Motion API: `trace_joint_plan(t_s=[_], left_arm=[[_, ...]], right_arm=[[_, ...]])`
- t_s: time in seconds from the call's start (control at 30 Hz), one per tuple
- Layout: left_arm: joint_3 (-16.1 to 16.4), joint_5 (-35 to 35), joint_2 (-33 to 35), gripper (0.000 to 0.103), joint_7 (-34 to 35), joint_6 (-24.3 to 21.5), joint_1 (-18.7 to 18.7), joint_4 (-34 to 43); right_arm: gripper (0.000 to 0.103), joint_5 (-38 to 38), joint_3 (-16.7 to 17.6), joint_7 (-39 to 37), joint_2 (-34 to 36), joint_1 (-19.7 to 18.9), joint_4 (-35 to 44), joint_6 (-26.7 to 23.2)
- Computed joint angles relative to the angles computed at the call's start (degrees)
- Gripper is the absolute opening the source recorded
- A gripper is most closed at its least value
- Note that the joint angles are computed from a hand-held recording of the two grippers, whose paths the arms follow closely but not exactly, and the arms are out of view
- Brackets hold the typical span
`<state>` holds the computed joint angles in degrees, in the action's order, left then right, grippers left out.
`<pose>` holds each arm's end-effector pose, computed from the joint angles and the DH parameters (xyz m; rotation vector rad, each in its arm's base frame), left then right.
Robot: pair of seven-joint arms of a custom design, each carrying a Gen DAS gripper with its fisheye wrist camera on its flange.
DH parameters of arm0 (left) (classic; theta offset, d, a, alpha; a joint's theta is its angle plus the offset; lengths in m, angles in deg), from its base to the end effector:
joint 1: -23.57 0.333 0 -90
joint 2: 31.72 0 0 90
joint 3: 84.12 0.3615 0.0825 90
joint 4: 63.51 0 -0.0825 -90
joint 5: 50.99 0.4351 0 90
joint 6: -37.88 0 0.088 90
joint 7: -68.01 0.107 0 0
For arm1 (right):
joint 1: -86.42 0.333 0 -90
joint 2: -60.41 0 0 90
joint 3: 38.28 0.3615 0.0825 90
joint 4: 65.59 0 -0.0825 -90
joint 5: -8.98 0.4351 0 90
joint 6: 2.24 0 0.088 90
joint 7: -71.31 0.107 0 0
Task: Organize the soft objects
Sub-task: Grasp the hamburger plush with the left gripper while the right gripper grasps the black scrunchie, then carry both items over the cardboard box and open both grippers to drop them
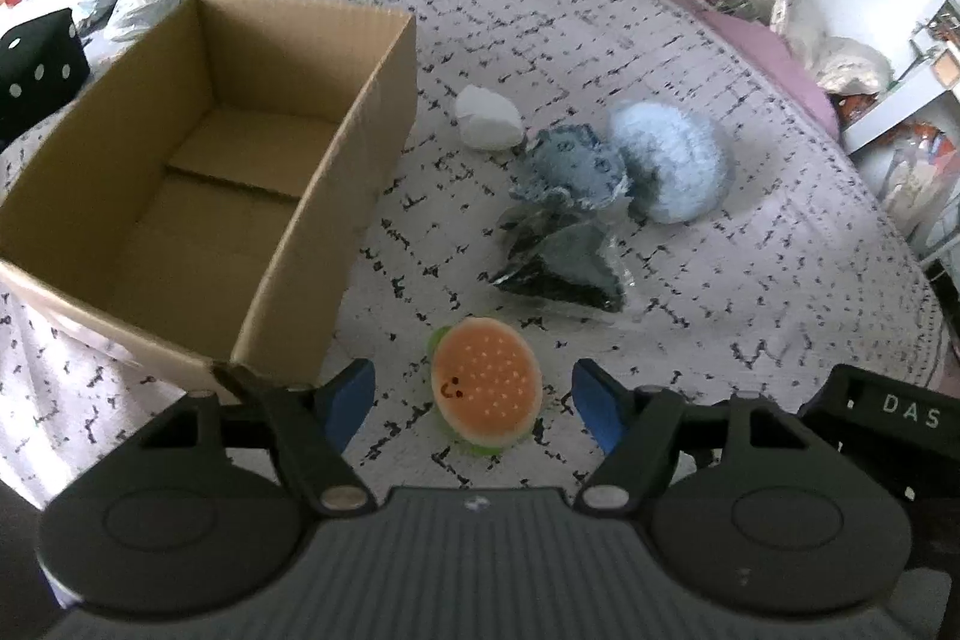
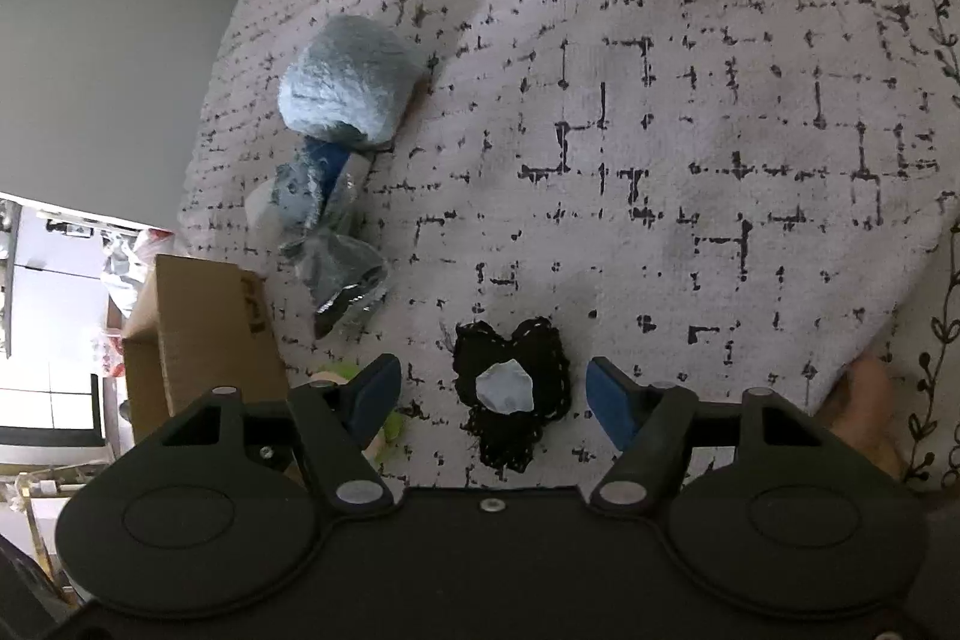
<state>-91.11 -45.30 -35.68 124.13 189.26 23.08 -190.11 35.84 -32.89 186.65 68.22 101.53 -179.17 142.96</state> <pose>0.5913 -0.0813 0.4822 -2.3234 1.5674 -0.6076 0.6285 0.2272 0.4607 -1.4276 2.2007 0.2369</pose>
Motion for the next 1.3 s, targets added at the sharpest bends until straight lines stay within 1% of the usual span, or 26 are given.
trace_joint_plan(t_s=[0.13, 0.27, 0.43, 0.47, 0.5, 0.53, 0.63, 0.7, 0.73, 0.77, 0.8, 0.83, 0.87, 0.97, 1.13, 1.23, 1.3], left_arm=[[-0.3, 2.1, 2.1, 0.072, -1.3, -1.2, -0.2, 1.2], [-0.2, 3.3, 3.5, 0.072, -2.5, -2.2, -0.6, 1.8], [0.0, 5.6, 4.7, 0.071, -5.1, -1.7, -1.0, 1.8], [0.0, 6.0, 5.0, 0.062, -5.5, -1.7, -1.1, 1.9], [0.0, 4.7, 5.1, 0.045, -4.5, -1.4, -1.1, 1.8], [0.0, 2.8, 5.4, 0.042, -3.1, -1.5, -1.1, 1.9], [0.1, 3.8, 4.8, 0.04, -3.8, -0.8, -1.3, 1.2], [0.2, 3.5, 4.4, 0.04, -3.5, -0.4, -1.2, 0.8], [0.2, 3.5, 4.2, 0.04, -3.7, -0.5, -1.2, 0.7], [0.2, 3.4, 3.9, 0.04, -3.8, -0.5, -1.1, 0.6], [0.2, 3.4, 3.6, 0.04, -3.9, -0.6, -1.0, 0.5], [0.2, 3.4, 3.3, 0.04, -4.0, -0.5, -1.0, 0.4], [0.2, 3.5, 2.9, 0.04, -4.1, -0.4, -0.9, 0.2], [0.1, 3.6, 1.6, 0.04, -4.1, 0.0, -0.7, -0.3], [-0.1, 5.1, -0.6, 0.04, -5.5, 0.4, -0.1, -1.2], [-0.3, 6.5, -2.3, 0.04, -5.8, 0.9, 0.3, -1.9], [-0.5, 7.5, -3.3, 0.04, -6.6, 1.2, 0.7, -2.3]], right_arm=[[0.068, -0.7, 0.0, 1.0, 1.7, 0.1, 1.5, -1.7], [0.068, -2.3, 0.0, 1.8, 2.8, 0.2, 2.5, -2.3], [0.069, -5.9, -0.2, 3.4, 4.3, 0.8, 4.1, -3.2], [0.069, -6.7, -0.3, 3.6, 4.4, 0.9, 4.3, -3.2], [0.069, -7.8, -0.3, 3.7, 4.7, 1.1, 4.6, -3.3], [0.071, -8.6, -0.3, 3.7, 4.9, 1.2, 4.8, -3.5], [0.071, -11.2, -0.5, 4.2, 5.1, 1.6, 5.1, -3.5], [0.066, -12.8, -0.6, 4.1, 5.1, 1.8, 5.1, -3.2], [0.062, -13.7, -0.6, 4.2, 5.1, 1.9, 5.2, -3.3], [0.054, -14.3, -0.7, 4.4, 5.0, 2.0, 5.1, -3.3], [0.048, -14.7, -0.8, 4.7, 4.9, 2.0, 4.9, -2.8], [0.042, -14.0, -0.6, 4.6, 4.7, 1.8, 4.4, -2.2], [0.039, -12.6, -0.3, 4.0, 4.4, 1.4, 3.9, -1.4], [0.035, -9.4, 0.4, 2.0, 3.8, 0.8, 2.9, 0.3], [0.034, -6.3, 1.0, -0.9, 1.9, 0.9, 0.5, 5.5], [0.034, -2.5, 1.9, -5.5, 1.1, 0.6, -0.6, 8.7], [0.034, -1.4, 2.0, -7.7, 0.6, 0.7, -1.1, 10.6]])
